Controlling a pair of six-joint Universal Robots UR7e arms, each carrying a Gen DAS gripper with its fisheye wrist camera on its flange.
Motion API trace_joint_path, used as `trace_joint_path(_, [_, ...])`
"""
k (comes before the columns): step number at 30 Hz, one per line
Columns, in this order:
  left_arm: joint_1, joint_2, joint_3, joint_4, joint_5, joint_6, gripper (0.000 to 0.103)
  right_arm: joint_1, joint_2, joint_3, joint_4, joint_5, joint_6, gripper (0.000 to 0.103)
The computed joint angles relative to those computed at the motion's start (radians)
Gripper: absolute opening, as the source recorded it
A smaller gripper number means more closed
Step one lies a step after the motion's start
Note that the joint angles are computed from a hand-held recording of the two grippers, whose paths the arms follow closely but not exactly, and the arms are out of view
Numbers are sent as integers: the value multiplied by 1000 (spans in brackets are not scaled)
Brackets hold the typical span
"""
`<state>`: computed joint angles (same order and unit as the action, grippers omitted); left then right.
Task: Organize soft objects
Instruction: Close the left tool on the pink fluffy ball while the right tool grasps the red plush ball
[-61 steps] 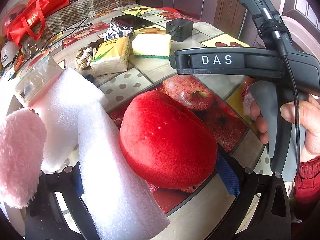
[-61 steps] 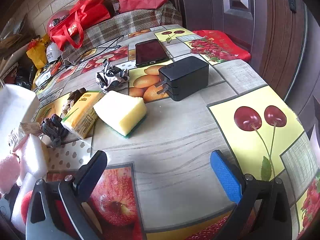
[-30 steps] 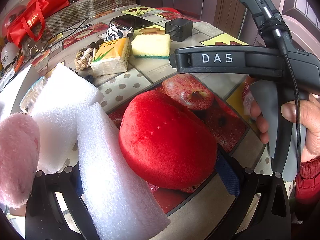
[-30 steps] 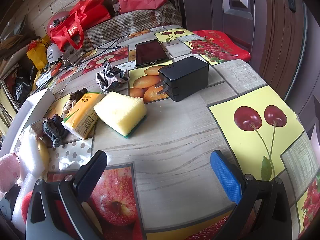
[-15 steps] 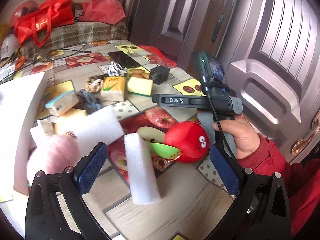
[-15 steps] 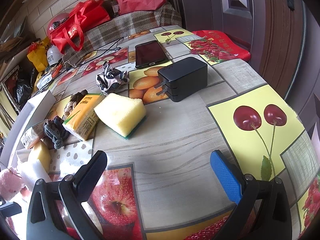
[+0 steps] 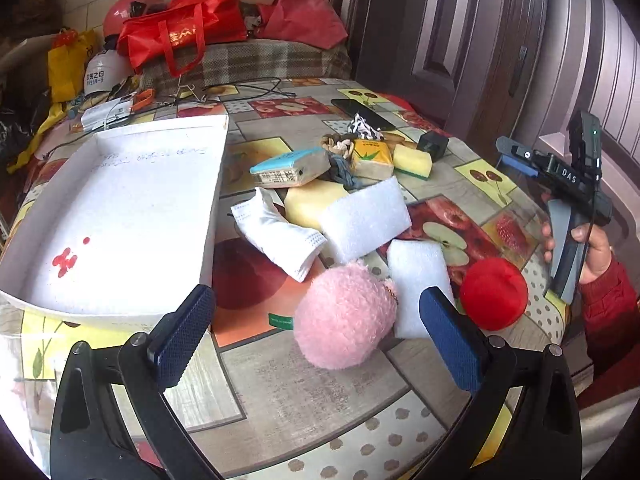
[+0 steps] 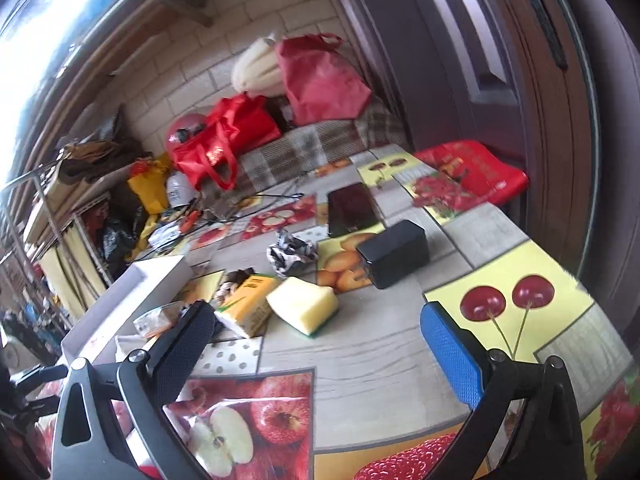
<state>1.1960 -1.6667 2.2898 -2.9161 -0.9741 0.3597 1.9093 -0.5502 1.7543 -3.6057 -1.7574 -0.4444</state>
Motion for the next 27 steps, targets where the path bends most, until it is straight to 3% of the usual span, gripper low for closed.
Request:
trace_joint_path(4, [-6,28,1,67,42,11,103,15,-93,68,289,118,-147,103])
trace_joint_path(11, [0,81,-47,167,68,-3,103,71,-51,13,614,50,-225,103])
trace_joint_path(14, [-1,97,-63,187,76,-1,103,87,-33,12,641,1,-252,99])
trace_joint_path(16, [4,106,-74,205,69,-5,100,92,-25,3,671,-21,-248,84])
trace_joint_path(17, [7,113,-82,217,68,-7,98,93,-20,-3,682,-30,-246,81])
trace_joint_path(18, [10,121,-90,226,73,-9,94,95,-15,-10,692,-43,-242,72])
trace_joint_path(20, [4,134,-83,193,112,9,79,95,-10,-17,702,-57,-235,68])
trace_joint_path(21, [4,127,-82,196,103,15,64,95,-15,-13,706,-56,-240,65])
trace_joint_path(22, [8,113,-84,208,82,8,58,97,-20,-10,701,-58,-250,63])
trace_joint_path(25, [10,71,-54,148,64,9,58,94,-42,11,609,-25,-250,63])
trace_joint_path(27, [2,40,-8,13,48,54,58,89,-54,30,477,18,-236,63])
